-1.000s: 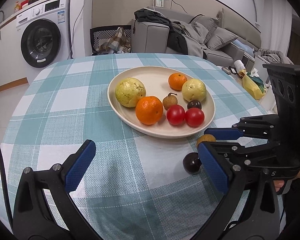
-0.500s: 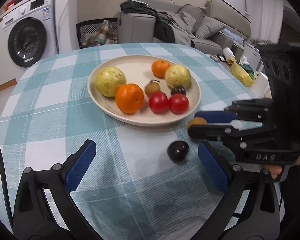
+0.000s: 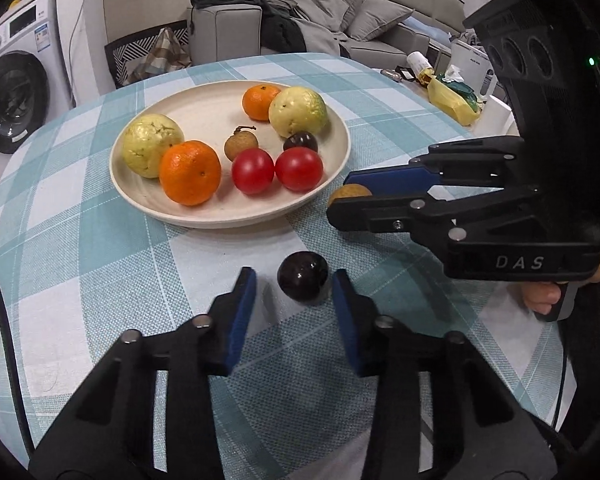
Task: Organize fruits
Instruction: 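Carry the plum and kiwi onto the plate and open both grippers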
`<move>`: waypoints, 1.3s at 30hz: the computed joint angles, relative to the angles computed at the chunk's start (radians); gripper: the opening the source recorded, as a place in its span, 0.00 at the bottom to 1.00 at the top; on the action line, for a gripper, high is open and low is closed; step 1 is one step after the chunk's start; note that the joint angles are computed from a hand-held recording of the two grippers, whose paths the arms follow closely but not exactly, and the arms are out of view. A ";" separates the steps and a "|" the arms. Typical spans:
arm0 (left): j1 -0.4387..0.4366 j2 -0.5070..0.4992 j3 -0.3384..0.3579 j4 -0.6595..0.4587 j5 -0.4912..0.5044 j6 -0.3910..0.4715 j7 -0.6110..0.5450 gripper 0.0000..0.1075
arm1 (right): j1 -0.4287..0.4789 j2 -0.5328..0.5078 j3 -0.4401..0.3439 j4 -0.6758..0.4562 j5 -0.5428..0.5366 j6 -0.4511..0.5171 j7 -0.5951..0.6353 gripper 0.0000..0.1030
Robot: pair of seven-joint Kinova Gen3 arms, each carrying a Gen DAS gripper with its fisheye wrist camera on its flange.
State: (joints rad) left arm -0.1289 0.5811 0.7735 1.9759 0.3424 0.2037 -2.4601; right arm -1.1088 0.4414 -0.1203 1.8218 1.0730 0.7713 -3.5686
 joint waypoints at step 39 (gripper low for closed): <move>-0.142 0.074 0.176 0.028 -0.196 -0.252 0.265 0.21 | 0.002 0.028 -0.031 -0.038 0.129 0.114 -0.129 0.28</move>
